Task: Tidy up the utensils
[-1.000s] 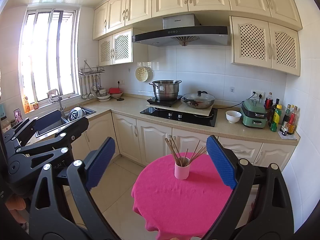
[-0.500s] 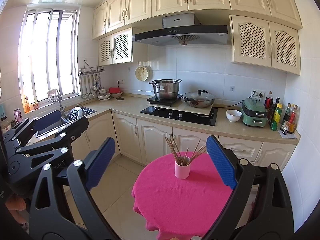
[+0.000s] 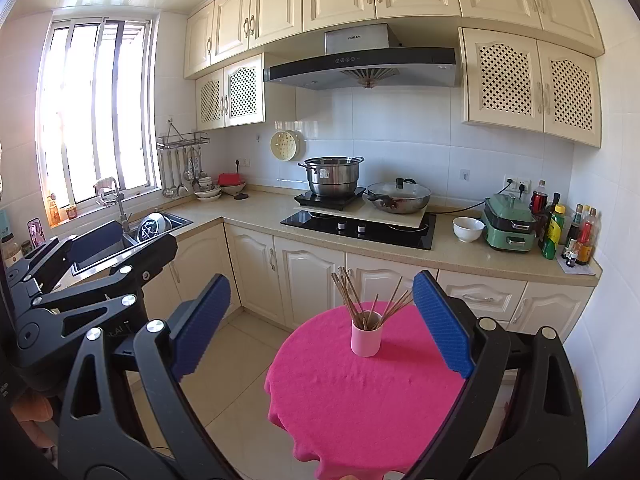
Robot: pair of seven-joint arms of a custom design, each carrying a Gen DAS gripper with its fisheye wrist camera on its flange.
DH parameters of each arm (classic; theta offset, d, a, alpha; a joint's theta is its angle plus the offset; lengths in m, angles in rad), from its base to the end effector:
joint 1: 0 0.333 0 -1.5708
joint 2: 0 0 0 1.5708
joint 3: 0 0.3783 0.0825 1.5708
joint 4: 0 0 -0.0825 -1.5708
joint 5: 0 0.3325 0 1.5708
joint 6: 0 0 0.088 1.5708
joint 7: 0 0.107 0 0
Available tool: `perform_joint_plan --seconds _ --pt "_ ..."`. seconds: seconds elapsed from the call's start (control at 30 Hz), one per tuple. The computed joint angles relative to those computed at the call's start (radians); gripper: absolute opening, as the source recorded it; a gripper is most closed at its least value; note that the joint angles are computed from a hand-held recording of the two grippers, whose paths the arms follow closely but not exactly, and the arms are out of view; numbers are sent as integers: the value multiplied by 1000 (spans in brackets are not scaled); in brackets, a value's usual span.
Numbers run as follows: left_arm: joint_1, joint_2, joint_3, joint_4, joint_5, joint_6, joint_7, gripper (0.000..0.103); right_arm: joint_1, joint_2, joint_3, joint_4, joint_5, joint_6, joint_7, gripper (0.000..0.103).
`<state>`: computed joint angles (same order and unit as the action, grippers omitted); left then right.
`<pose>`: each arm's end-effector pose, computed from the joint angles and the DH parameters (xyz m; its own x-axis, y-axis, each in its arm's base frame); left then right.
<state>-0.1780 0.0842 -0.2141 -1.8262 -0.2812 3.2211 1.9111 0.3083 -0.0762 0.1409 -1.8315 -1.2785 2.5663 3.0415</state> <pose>0.5481 -0.1897 0.7246 -0.3757 -0.9256 -0.0457 -0.2233 0.1383 -0.9649 0.4710 0.2479 0.7152 -0.1439 -0.9890 -0.0338 -0.2954 0.0756 -0.9524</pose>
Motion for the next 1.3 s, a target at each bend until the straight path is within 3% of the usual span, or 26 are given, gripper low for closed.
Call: perform_joint_plan --seconds 0.73,0.77,1.07,1.3 --pt "27 18 -26 15 -56 -2 62 71 16 43 -15 48 23 -3 -26 91" --pt "9 25 -4 25 -34 -7 41 71 17 46 -17 51 26 -2 -29 91" --pt "32 77 -15 88 -38 -72 60 71 27 82 -36 73 60 7 -38 91" --pt "-55 146 89 160 110 -169 -68 71 -7 123 -82 54 198 114 -87 91"
